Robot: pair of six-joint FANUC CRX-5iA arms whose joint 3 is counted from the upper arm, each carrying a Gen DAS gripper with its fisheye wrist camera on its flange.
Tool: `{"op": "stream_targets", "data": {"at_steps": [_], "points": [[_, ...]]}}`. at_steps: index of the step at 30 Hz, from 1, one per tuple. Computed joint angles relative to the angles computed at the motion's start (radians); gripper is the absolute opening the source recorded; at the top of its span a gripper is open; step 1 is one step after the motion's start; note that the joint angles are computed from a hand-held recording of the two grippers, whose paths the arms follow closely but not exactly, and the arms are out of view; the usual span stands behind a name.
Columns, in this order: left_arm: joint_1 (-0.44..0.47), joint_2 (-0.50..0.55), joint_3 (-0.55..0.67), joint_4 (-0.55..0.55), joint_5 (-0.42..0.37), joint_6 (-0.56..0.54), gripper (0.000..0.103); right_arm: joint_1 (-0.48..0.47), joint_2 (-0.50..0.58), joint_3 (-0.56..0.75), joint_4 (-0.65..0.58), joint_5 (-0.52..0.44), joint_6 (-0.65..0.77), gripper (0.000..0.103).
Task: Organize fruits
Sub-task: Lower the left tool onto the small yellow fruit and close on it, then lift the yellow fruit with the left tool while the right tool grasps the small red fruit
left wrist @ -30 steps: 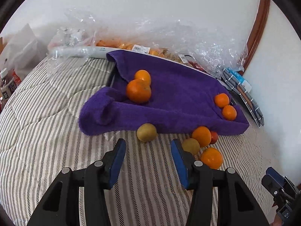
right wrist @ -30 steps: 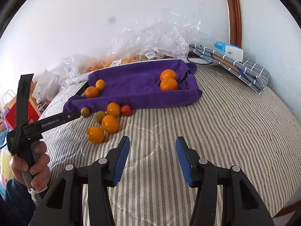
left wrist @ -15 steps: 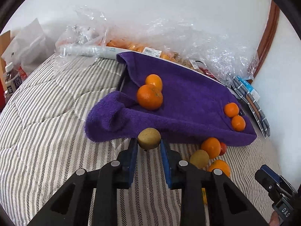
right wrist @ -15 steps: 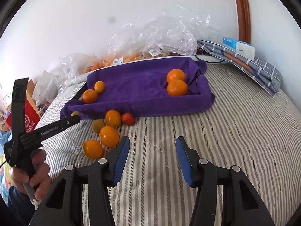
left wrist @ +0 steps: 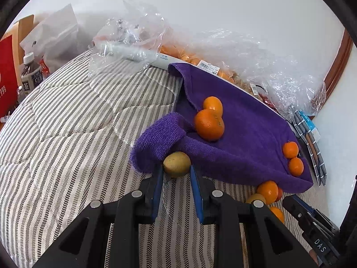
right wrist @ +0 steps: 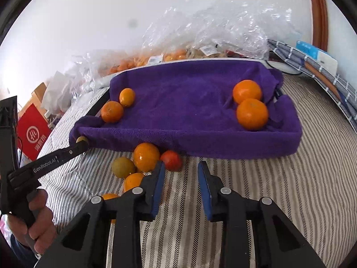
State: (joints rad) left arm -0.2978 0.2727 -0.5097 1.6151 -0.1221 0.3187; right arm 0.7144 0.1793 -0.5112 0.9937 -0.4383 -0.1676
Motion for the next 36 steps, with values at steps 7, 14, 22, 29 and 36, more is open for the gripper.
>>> {"op": "stream_targets", "data": {"at_steps": [7,14,22,29,36], "points": [[0.075,0.022,0.018,-0.133,-0.119,0.144,0.024,0.006,0.045,0.072,-0.177,0.001,0.204,0.031],[0.061,0.018,0.014,-0.127,-0.092,0.129,0.024,0.007,0.08,0.114,-0.184,-0.021,0.264,0.031],[0.057,0.016,0.013,-0.12,-0.089,0.124,0.024,-0.004,0.082,0.109,-0.155,-0.001,0.252,0.031],[0.054,0.018,0.012,-0.096,-0.092,0.102,0.024,-0.005,0.032,0.032,-0.031,-0.011,0.105,0.031],[0.042,0.012,0.003,-0.007,-0.102,0.021,0.024,0.036,-0.031,-0.03,-0.051,-0.099,0.077,0.031]]}}
